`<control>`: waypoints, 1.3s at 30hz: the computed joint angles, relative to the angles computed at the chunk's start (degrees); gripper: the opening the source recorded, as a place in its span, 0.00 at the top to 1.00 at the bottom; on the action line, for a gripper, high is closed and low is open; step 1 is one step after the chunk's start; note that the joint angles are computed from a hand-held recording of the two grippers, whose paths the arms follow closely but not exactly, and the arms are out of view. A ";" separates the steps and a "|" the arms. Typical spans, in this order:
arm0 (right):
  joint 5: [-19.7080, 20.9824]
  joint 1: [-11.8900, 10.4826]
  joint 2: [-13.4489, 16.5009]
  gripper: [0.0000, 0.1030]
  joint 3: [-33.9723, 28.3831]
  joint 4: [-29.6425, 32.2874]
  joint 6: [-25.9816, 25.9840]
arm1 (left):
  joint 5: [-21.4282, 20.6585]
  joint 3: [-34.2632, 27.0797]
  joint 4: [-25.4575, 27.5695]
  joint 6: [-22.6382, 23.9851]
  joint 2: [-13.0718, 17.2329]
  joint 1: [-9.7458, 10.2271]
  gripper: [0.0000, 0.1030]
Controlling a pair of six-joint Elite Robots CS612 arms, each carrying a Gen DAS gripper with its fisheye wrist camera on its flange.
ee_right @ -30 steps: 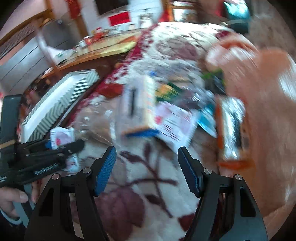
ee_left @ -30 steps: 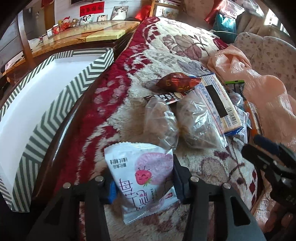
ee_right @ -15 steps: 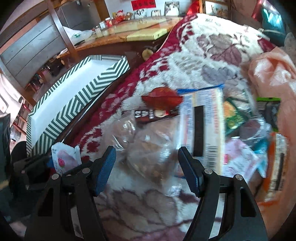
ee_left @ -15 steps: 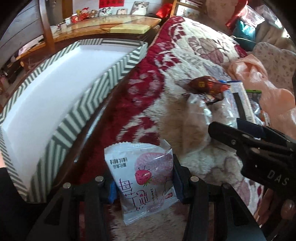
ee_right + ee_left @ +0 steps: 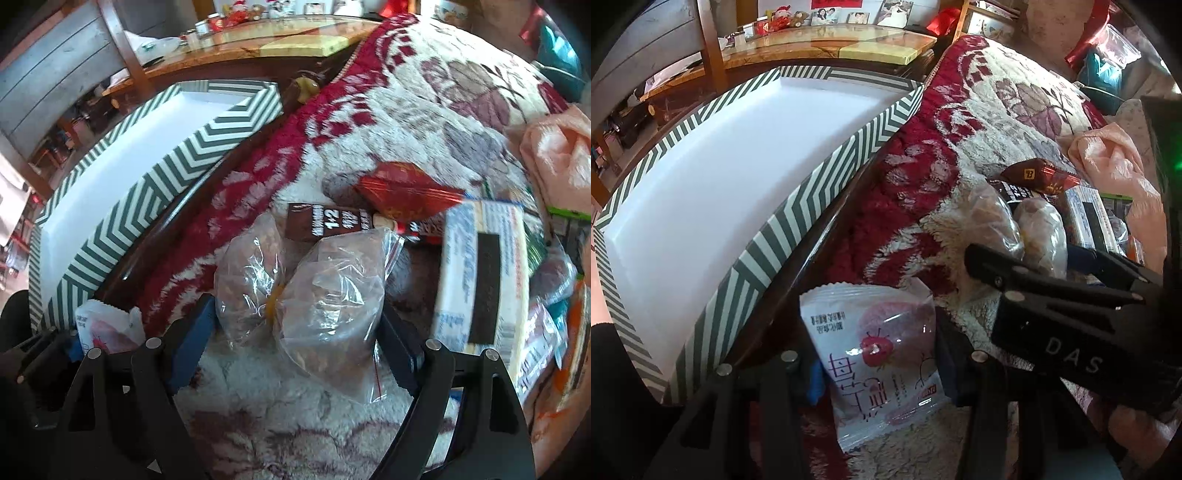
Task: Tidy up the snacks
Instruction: 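Lift the strawberry bag with the left gripper while the right gripper grasps the clear nut bags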
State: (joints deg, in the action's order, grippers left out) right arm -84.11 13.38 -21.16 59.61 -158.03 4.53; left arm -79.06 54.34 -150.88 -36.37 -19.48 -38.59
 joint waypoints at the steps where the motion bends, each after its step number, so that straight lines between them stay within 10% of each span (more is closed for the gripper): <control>1: 0.43 -0.05 -0.04 0.32 0.21 -0.48 -0.80 | -0.05 0.02 -0.06 -0.05 0.00 0.02 0.51; 7: 4.73 -1.40 -1.39 0.52 3.16 -3.65 -3.59 | 0.21 -0.23 -0.01 0.57 0.11 -0.10 0.51; 39: 7.84 -1.92 -5.88 0.53 8.61 -10.75 -5.04 | 10.41 1.75 -3.21 1.50 -2.73 0.06 0.51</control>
State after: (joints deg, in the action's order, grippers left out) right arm -76.27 11.46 -27.04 68.22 -168.78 -0.51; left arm -68.64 56.09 -154.09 -34.87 -22.21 -38.53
